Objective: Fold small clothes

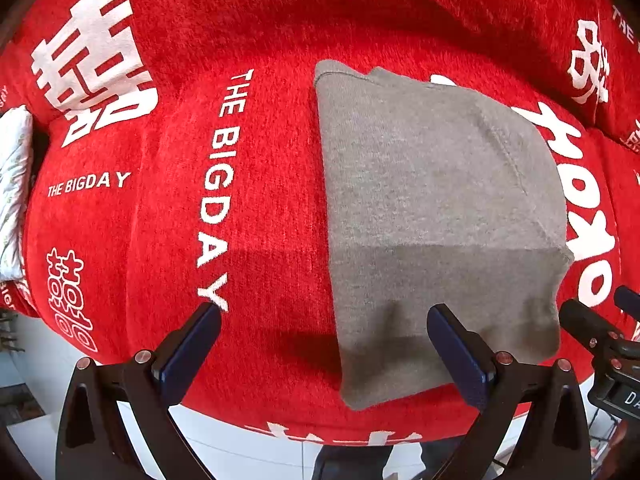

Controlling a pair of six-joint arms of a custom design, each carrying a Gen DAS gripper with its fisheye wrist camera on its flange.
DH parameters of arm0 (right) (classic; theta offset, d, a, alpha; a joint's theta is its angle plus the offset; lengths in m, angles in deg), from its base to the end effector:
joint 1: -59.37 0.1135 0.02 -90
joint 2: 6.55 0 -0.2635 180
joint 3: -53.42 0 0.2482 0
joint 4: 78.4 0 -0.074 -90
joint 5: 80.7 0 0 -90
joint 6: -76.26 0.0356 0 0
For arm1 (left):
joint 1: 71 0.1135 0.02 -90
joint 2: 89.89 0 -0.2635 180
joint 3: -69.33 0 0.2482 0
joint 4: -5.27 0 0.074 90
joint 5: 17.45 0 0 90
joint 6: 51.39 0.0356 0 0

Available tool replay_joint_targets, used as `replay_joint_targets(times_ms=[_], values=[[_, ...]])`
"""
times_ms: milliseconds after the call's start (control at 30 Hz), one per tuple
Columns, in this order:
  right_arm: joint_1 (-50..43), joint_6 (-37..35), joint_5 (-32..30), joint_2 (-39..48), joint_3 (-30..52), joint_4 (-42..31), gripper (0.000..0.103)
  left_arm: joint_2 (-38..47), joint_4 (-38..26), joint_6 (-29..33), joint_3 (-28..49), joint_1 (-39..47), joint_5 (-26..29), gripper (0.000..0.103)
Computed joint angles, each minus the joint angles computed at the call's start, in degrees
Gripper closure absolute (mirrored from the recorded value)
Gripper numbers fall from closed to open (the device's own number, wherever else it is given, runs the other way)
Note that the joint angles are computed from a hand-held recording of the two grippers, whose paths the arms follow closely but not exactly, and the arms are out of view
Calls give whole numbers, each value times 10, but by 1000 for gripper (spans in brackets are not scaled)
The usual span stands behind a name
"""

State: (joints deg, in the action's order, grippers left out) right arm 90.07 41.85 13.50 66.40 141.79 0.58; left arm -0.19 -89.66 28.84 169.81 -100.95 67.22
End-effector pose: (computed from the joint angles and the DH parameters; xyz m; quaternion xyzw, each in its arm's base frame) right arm 0.1651 0.0950 0.3222 0.2166 0.9748 -0.0005 0.0530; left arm 0.2387 -0.1337 0.3145 0.1724 0.9826 0.0264 0.0637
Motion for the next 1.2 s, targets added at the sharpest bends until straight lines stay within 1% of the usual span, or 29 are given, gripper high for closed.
replay_joint_targets(times_ms=[300, 733, 1200], values=[[-5, -5, 2, 3, 4, -3, 0, 0, 0, -2, 1, 0, 2, 0], [-5, -11, 8, 12, 17, -6, 0, -1, 3, -4, 3, -8, -17, 0], [8, 2, 12, 25, 22, -3, 0, 2, 10, 1, 2, 2, -8, 0]])
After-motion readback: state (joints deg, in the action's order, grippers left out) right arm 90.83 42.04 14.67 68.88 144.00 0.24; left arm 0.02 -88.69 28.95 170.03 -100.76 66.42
